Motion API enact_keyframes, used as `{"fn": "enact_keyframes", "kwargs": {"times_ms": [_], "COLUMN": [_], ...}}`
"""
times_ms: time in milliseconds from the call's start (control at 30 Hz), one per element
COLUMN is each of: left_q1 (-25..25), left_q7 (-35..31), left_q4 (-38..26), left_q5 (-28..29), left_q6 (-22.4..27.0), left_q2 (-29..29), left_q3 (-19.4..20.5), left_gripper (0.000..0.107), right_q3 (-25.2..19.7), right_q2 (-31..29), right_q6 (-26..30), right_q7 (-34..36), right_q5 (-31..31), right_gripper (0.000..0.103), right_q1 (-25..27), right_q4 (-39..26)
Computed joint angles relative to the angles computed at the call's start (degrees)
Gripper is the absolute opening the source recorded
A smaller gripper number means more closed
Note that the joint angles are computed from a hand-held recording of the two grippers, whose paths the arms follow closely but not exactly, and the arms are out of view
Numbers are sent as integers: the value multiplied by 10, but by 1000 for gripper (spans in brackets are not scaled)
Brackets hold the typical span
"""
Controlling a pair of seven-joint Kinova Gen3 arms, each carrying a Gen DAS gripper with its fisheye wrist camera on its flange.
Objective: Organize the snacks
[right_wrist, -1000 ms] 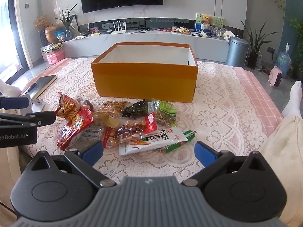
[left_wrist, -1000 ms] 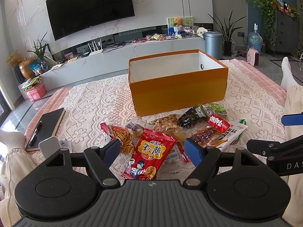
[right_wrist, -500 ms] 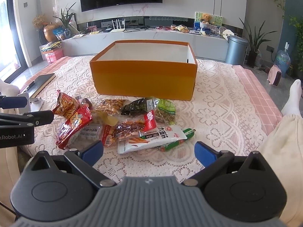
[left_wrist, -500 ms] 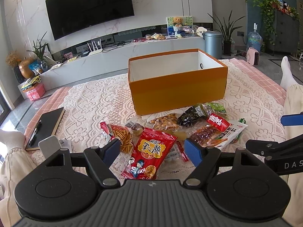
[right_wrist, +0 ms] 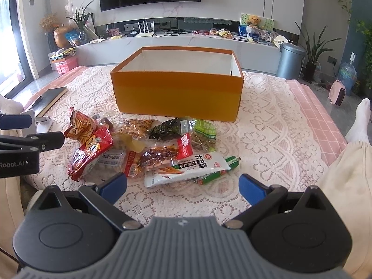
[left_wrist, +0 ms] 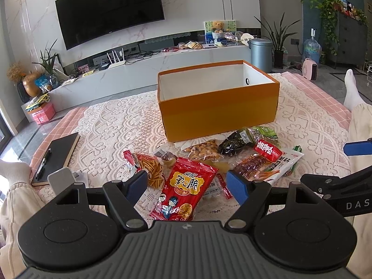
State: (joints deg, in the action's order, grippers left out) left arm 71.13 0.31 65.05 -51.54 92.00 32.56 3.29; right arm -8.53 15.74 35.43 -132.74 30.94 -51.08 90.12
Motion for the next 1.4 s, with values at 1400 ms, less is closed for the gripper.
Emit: {"fn": "enact_keyframes", "kwargs": {"times_ms": [1400], "left_q1": [-115], "left_q7": [83], "left_q4": [175], "left_q5": [10], "left_q6": [-187], "left_q2": [-99], "left_q3": [54], "left_gripper": [89], "right_q3": [-9], "right_q2": [65], "right_q6": [-45], "right_q7": [140], "right_q5": [-215], "right_gripper": [70], "right_q1": [80], "right_q4": [-52]}}
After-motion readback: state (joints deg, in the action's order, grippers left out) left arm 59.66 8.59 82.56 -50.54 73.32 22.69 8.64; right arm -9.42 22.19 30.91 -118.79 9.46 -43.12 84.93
